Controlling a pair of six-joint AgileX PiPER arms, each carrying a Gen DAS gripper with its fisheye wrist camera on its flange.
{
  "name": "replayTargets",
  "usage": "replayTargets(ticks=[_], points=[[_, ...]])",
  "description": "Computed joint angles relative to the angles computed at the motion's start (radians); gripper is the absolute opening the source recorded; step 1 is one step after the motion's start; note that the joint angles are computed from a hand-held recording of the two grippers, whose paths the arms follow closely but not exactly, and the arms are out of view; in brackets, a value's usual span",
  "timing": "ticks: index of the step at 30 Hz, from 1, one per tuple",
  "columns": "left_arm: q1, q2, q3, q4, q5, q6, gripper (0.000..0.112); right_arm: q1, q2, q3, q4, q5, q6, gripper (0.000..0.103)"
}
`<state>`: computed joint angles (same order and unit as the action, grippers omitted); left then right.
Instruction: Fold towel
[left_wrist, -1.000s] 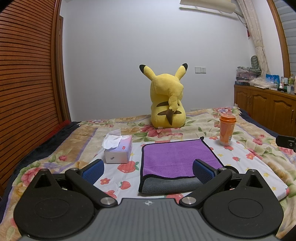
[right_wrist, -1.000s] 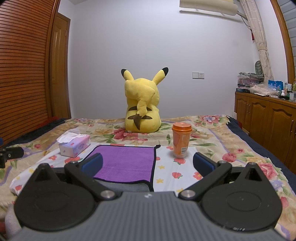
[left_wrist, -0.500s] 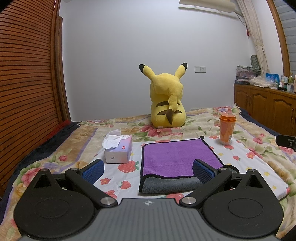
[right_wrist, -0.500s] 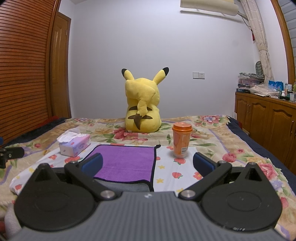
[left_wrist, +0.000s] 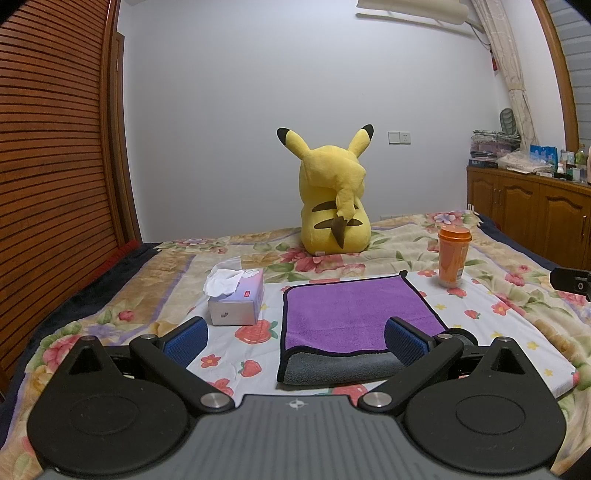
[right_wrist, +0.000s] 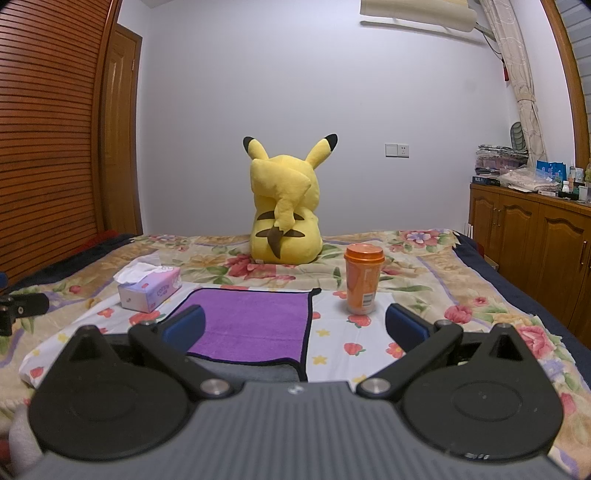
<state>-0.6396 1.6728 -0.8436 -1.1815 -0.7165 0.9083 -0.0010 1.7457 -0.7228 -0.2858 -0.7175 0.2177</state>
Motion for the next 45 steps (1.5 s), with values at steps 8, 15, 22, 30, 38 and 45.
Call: replayTargets(ticks=[8, 15, 22, 30, 38, 45], points=[[0.000, 0.000, 0.000, 0.000, 0.000, 0.002, 0.103, 0.004, -0.003, 0.001, 0.005, 0.003, -0.003, 0.103], [0.001, -0.001, -0.001, -0.004, 0.002, 0.007, 0.103, 0.007, -0.002, -0.002, 0.007, 0.009, -0.004, 0.103], [0.011, 0.003, -0.005, -0.009, 0.020, 0.028, 0.103, 0.003, -0.002, -0.004, -0.002, 0.026, -0.001, 0.103], [0.005, 0.024, -0.033, -0.058, 0.040, 0.091, 0.103, 0.030, 0.014, -0.041, 0.017, 0.078, -0.022, 0.103], [0.035, 0.067, -0.090, -0.114, 0.106, 0.169, 0.103, 0.046, 0.036, -0.087, 0.002, 0.138, -0.026, 0.103], [0.063, 0.112, -0.150, -0.175, 0.162, 0.259, 0.103, 0.061, 0.066, -0.135, 0.005, 0.186, -0.033, 0.103]])
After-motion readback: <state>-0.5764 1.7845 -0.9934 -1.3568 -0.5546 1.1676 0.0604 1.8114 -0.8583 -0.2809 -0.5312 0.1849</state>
